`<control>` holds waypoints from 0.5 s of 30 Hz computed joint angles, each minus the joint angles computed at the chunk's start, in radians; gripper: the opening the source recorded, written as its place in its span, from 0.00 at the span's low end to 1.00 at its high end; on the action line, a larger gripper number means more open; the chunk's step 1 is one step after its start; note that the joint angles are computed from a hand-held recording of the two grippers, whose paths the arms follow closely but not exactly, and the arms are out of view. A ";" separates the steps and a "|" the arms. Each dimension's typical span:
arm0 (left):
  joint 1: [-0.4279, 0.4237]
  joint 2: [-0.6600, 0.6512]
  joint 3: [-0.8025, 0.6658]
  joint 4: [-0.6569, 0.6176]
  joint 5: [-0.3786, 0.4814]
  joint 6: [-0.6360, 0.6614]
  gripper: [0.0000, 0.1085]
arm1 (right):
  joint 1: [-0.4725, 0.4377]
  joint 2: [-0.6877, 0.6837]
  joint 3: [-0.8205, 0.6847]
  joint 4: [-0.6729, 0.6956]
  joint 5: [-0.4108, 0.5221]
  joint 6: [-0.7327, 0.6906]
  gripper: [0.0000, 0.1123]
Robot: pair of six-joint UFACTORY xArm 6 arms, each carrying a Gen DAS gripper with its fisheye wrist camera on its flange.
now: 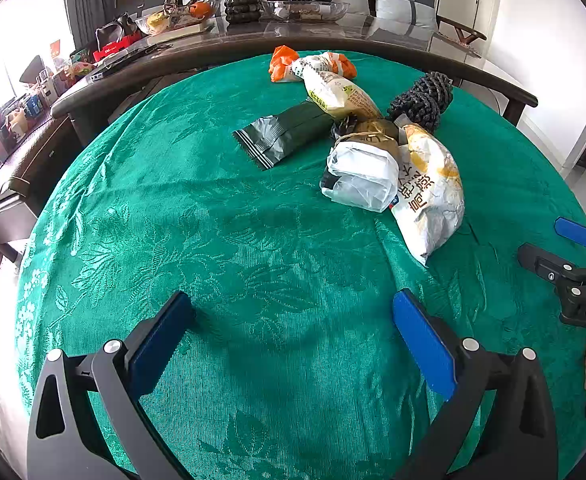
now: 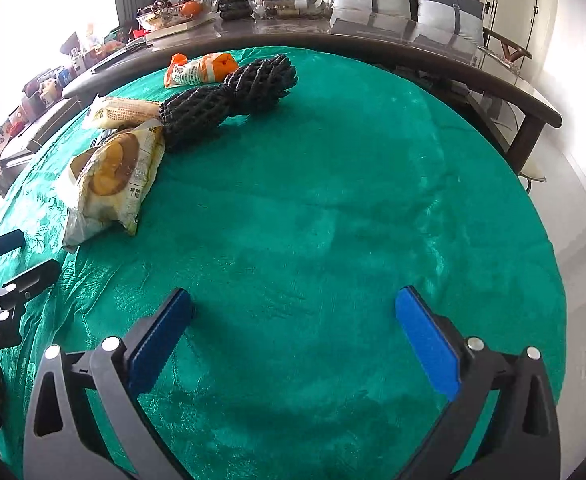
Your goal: Collect trash
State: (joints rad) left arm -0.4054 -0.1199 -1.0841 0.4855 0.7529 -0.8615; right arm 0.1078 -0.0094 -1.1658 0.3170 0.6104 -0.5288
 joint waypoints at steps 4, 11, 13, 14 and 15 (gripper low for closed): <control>0.000 0.000 0.000 0.000 0.000 0.000 0.91 | -0.001 -0.001 0.000 0.008 0.004 -0.003 0.88; -0.001 0.002 -0.003 -0.002 -0.002 -0.001 0.91 | -0.012 0.057 -0.130 0.219 0.157 -0.072 0.88; 0.000 0.001 -0.002 -0.003 -0.002 0.000 0.91 | 0.017 0.063 -0.180 0.329 0.201 -0.144 0.88; -0.001 0.002 -0.003 -0.002 -0.003 -0.001 0.91 | 0.033 0.070 -0.202 0.351 0.219 -0.171 0.88; 0.000 0.002 -0.002 -0.003 -0.003 0.000 0.91 | 0.060 0.089 -0.241 0.352 0.245 -0.188 0.88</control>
